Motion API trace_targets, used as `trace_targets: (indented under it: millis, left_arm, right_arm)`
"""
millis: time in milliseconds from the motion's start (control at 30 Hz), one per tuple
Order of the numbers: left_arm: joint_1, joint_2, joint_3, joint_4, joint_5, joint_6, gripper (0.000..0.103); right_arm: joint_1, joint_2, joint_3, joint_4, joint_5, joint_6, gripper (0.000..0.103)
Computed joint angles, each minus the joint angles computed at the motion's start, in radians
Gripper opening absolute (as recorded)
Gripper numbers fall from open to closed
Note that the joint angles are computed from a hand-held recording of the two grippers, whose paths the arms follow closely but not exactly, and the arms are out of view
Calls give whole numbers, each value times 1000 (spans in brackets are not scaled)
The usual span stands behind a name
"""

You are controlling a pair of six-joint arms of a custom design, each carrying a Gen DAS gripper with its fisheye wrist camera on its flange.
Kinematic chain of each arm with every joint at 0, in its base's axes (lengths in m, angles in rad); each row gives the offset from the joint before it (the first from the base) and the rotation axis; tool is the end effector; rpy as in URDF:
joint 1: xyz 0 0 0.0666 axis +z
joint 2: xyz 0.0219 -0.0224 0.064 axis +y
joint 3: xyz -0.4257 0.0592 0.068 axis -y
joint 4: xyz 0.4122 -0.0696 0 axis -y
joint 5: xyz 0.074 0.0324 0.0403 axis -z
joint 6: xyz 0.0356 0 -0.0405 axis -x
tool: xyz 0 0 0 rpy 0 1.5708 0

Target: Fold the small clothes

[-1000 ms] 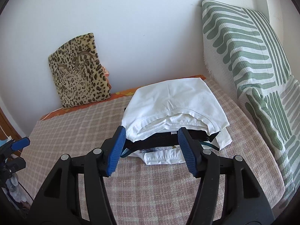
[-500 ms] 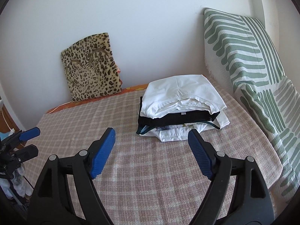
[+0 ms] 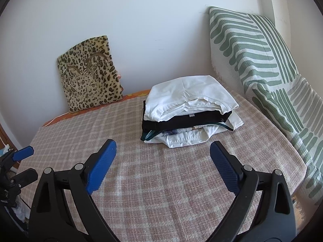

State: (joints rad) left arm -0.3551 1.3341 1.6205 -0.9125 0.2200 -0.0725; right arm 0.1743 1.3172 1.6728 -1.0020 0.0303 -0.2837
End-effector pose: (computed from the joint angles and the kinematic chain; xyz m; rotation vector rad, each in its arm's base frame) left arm 0.4393 -0.1716 0.6129 0.5893 2.1279 -0.3997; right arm 0.4481 0.0774 0.6371 0.1385 2.2214 0.2189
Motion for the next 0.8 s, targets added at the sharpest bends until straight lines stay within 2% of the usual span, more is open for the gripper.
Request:
trace_targets:
  millis: [100,167,300,467,800]
  left_arm:
    - [1,1,2,-2,-7,9,94]
    - [3,-3,-3,13,-8,18,101]
    - [6,-1,0,15,-20,24,102]
    - [5,4,6,-8,-31,16,102]
    - [0,3,2,-7,-44,18,102]
  right_arm:
    - [0,6,4,5,3,-8,96]
    - [3,8,4,10,9,-14,97]
    - [5,11,3,16,24,-21,101]
    - [4,18,5,11,23,-38,101]
    - [-6,19,2,5,27,-61,103]
